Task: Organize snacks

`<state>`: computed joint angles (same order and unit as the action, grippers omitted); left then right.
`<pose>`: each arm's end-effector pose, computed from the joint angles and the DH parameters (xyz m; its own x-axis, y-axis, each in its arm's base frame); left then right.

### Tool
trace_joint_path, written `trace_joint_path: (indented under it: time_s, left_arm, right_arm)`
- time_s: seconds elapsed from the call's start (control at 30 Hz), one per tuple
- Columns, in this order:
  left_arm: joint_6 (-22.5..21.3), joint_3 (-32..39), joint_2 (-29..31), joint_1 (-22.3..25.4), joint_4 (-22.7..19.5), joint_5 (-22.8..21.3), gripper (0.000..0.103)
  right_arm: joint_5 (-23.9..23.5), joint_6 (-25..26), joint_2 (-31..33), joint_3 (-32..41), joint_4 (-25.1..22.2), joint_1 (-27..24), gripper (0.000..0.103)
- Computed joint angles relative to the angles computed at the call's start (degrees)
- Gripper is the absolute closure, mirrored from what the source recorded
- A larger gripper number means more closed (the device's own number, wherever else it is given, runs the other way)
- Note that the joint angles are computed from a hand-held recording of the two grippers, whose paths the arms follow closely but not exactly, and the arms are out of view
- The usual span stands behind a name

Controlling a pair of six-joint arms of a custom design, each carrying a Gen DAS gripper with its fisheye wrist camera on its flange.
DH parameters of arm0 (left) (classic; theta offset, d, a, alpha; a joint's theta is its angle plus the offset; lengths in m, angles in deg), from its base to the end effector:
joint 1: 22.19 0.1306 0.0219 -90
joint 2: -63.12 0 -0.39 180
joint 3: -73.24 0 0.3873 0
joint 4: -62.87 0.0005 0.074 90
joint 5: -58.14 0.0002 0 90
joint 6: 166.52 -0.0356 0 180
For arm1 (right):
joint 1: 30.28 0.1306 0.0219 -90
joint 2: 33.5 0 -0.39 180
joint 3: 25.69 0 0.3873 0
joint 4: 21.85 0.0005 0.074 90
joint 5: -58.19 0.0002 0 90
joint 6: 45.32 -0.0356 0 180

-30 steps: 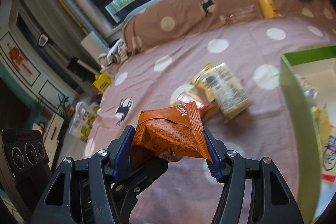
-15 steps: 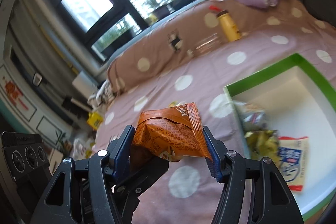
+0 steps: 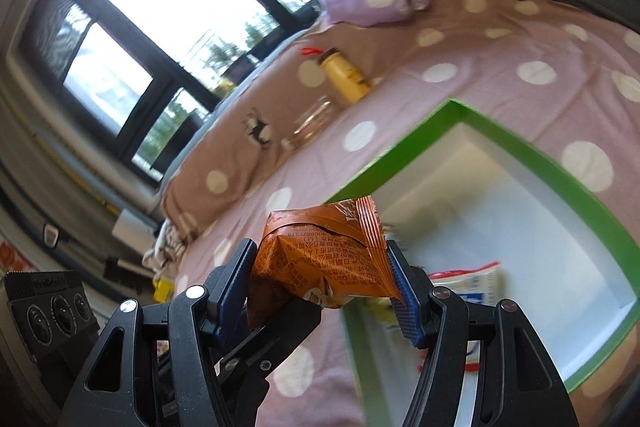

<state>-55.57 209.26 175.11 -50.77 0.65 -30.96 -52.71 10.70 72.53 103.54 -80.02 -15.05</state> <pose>0.5331 -0.2916 0.5820 -0.6819 -0.0356 -0.7305 0.2627 0.9202 -0.2901 0.5500 0.1624 0.5964 -0.7534 0.3360 -0.5652 -0.1283 0.7679 0.6275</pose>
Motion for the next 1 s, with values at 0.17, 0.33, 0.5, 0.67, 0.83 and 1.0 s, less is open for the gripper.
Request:
trace_joint_path:
  time_s: [0.17,0.33,0.5,0.67,0.83,1.0]
  left_arm:
    - [-1.2,4.7,3.5,-0.7,-2.7,1.8,0.072]
    - [-1.5,9.5,7.0,-1.1,-5.7,3.9,0.072]
    - [-1.6,13.9,10.2,-1.4,-8.7,5.4,0.072]
    - [-2.0,18.4,13.3,-1.5,-11.7,6.4,0.072]
    - [-1.4,20.6,15.1,-1.7,-13.2,6.7,0.072]
    - [-0.8,22.6,16.7,-1.6,-14.8,8.2,0.071]
  right_arm:
    - [0.7,-2.7,-0.7,-1.7,-0.3,-2.0,0.038]
    - [1.4,-4.9,-0.3,-1.8,-1.8,-3.4,0.038]
    - [1.7,-6.9,-0.1,-2.1,-3.2,-4.4,0.038]
    - [1.1,-8.4,0.1,-2.6,-3.7,-5.3,0.038]
    - [1.2,-9.5,0.6,-2.5,-4.8,-5.8,0.038]
    - [2.0,-10.2,1.2,-1.9,-6.7,-6.1,0.038]
